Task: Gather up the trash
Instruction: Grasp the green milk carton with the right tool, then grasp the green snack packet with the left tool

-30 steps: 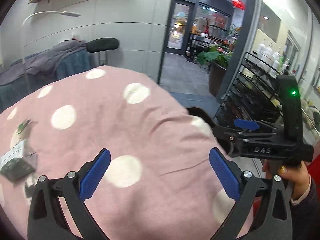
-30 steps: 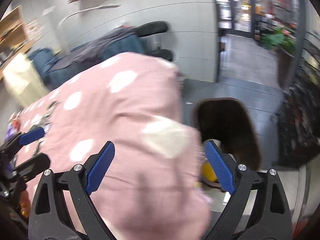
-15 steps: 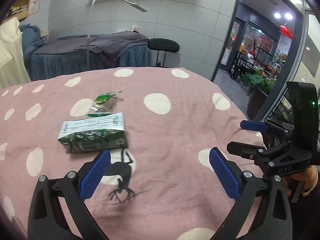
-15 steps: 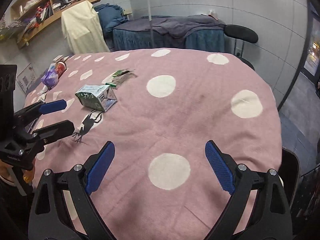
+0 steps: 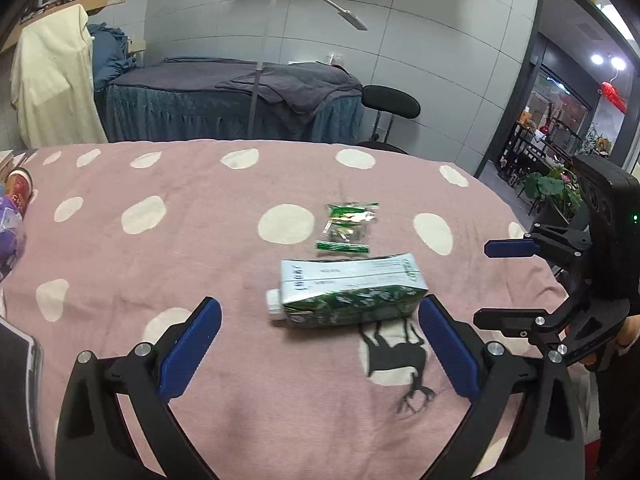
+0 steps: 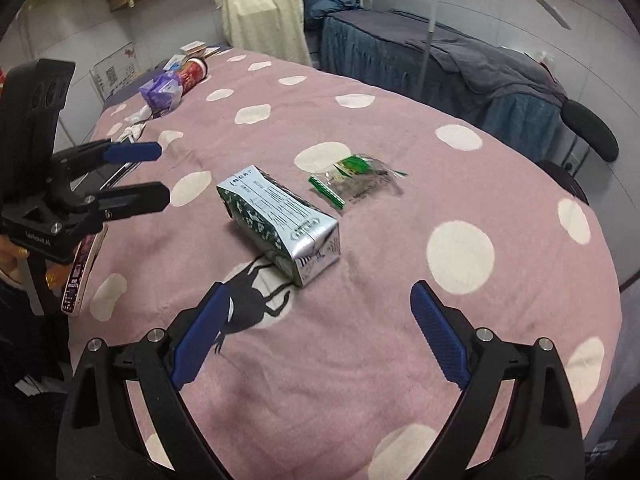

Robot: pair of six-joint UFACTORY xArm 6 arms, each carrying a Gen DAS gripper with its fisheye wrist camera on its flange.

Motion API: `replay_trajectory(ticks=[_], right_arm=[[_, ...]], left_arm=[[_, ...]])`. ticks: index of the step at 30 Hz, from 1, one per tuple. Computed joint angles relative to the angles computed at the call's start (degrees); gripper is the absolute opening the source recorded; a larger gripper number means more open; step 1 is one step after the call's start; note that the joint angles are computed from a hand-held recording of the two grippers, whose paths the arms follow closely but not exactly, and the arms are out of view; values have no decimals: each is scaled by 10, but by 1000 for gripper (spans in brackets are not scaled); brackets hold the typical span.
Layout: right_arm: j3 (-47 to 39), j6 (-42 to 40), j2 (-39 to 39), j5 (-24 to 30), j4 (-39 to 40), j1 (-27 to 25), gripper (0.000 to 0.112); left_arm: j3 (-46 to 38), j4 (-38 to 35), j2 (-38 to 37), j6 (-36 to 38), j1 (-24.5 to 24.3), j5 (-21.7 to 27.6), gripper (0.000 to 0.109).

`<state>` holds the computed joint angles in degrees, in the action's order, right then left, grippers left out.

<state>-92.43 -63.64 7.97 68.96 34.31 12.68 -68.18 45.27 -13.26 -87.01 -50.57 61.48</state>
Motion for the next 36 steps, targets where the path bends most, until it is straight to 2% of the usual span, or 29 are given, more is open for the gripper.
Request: replay_trajectory(ticks=[5, 9, 12, 13, 17, 19, 23, 25, 31, 36], right_arm=[[-69, -32, 49, 33, -34, 51, 91], [-114, -69, 82, 47, -68, 96, 91], [-159, -73, 122, 69, -105, 122, 91], [-170, -72, 134, 71, -118, 129, 88], [-215, -67, 182, 92, -161, 147, 67], [-234, -58, 202, 104, -172, 150, 64], [-274, -50, 224, 153, -143, 132, 53], [-281, -40, 224, 169, -113, 114, 52], [-246, -25, 185, 177, -22, 47, 52], [-170, -35, 123, 141, 8, -3, 52]], left_arm=[[60, -4, -60, 22, 20, 2, 97], [74, -31, -80, 62, 34, 27, 97], [93, -50, -99, 76, 52, 2, 97], [98, -57, -104, 82, 59, -8, 97], [106, -76, -108, 103, 81, -27, 97], [107, -90, -106, 112, 92, -33, 97], [110, -102, -99, 126, 107, -53, 97], [107, -109, -91, 133, 114, -66, 97], [80, -146, -39, 180, 138, -131, 97], [19, -184, 41, 248, 149, -181, 94]])
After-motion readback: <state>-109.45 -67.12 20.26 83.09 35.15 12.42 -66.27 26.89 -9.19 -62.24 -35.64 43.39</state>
